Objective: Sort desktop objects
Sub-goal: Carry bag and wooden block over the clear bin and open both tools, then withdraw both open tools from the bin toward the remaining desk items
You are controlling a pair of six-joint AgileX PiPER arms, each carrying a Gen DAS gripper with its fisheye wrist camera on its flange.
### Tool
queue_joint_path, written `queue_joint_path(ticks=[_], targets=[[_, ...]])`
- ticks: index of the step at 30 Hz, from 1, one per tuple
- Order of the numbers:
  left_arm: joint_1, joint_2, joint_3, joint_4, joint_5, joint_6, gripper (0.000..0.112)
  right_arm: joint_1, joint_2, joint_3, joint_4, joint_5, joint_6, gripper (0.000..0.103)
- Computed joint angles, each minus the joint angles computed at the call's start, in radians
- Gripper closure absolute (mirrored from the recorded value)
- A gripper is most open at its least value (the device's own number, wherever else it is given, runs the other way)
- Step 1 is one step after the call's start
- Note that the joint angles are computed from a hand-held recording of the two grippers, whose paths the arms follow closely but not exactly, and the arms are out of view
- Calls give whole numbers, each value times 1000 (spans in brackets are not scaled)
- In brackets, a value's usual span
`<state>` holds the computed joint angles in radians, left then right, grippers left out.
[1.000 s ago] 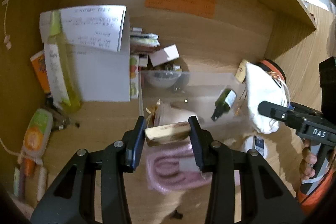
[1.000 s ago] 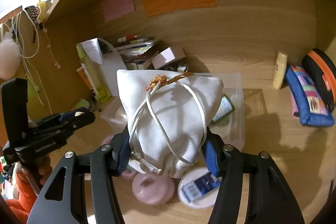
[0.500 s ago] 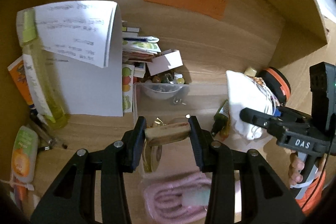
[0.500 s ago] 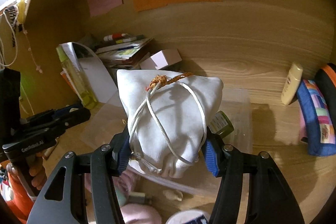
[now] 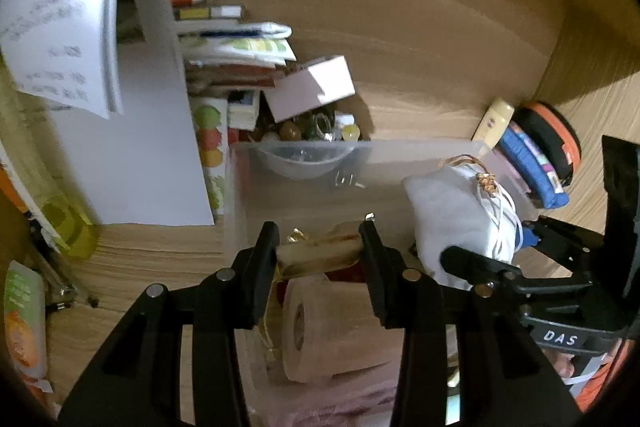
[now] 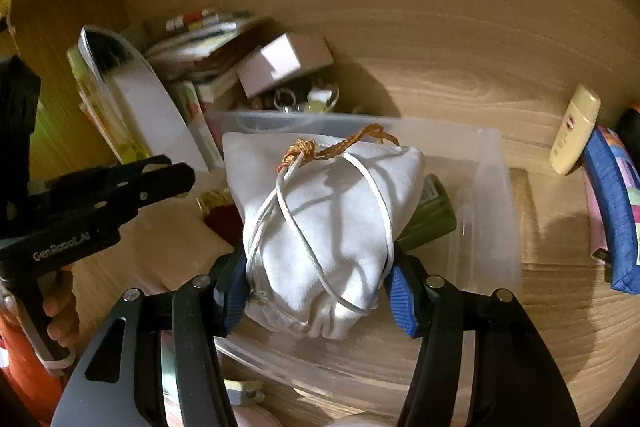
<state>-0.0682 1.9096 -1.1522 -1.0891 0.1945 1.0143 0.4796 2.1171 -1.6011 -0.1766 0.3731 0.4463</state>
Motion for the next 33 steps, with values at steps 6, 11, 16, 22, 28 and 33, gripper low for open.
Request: queue_joint_path(ticks=[6,11,16,22,28,33], targets=[[-6,14,1,-50,-10,67,72,14,13,-13,-74,28,55,45],[9,18,-12,-58,16,83,71,23,21,-25,-130,51,95,42],[10,1,5,-105,13,117,65,47,-13,27,-317,17,262,30],[3,-49,54,-240,-32,246,49,75,-47,82,-593,6,519,20],[23,-96,89,-305,-14,317,46,70,-39,67,-529,16,456,20],[28,-159,152,-540,-28,561,33,73,-44,72,-534,25,454,20]])
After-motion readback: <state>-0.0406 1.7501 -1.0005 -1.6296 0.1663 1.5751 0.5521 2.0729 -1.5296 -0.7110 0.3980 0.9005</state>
